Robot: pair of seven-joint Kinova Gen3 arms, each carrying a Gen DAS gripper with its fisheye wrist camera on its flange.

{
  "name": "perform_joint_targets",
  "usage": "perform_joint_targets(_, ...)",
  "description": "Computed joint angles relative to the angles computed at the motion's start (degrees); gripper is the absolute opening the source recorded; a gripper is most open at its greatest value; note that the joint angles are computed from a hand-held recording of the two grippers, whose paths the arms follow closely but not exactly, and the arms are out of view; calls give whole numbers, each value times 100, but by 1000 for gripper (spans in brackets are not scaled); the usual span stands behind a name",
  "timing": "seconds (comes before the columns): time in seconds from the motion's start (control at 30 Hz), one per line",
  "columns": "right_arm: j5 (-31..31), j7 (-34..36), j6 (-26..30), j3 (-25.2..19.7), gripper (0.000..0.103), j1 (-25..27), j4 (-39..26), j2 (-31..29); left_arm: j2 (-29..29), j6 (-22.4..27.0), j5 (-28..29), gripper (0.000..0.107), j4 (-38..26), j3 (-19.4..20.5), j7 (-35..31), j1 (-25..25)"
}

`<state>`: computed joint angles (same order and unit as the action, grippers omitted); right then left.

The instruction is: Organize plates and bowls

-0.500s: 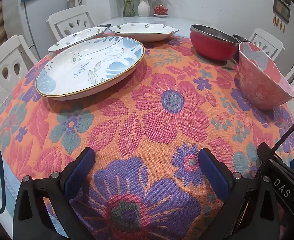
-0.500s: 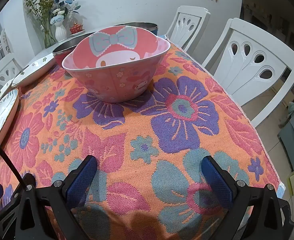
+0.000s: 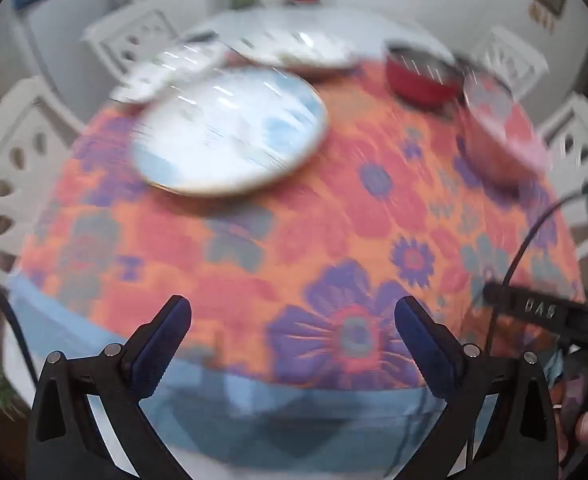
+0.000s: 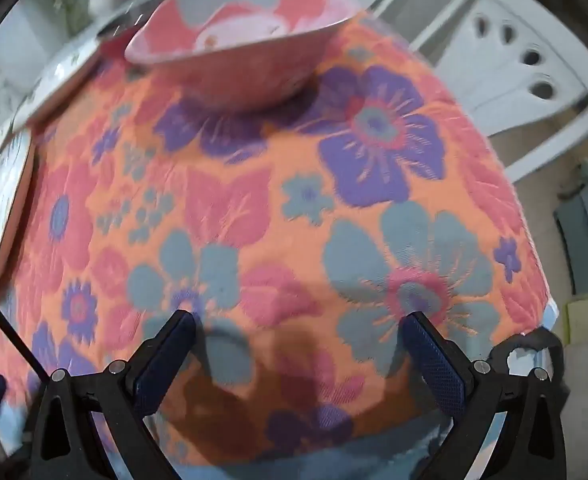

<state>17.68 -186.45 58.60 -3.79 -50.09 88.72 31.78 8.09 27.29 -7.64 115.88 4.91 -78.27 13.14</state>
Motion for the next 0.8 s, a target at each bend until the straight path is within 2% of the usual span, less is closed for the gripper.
perform_joint_targets(0.1,1,41,290,-72,100,-54,-497,-34,-507,184,-281,102,-58,-443,242,65)
perform_joint_targets(0.2,604,-3,959,211,100,-705,-1275,-18,-817,305,-496,102,-265,-407,348,-222)
perform_joint_targets(0.27,1066,240,1326,520,101,-1236,-1806,32,-1060,114,-512,102,-221,-210,135,-593)
perform_joint_targets(0.37,1663,504,1912,1021,101,-1880,-2603,274,-1287,-16,-557,102,-242,333,-115,-1390)
perform_joint_targets(0.47,2162,686,2480,1169,103,-2195,-3399,619,-1420,-259,-473,102,-165,836,-271,-2186)
perform_joint_targets(0.57,2659,723,2960,992,103,-2263,-4195,1080,-1445,-547,18,102,-88,1188,-892,-2826)
perform_joint_targets(0.63,2644,927,3177,1269,103,-2376,-4726,1440,-1362,-574,482,102,-126,996,-1358,-2782)
perform_joint_targets(0.73,2072,1448,3494,1487,103,-2231,-5522,1816,-1117,-445,1181,102,-303,228,-1889,-2239)
perform_joint_targets(0.8,1629,1536,3507,1695,103,-2166,-5828,1959,-1012,-318,1647,102,-410,-303,-2285,-1855)
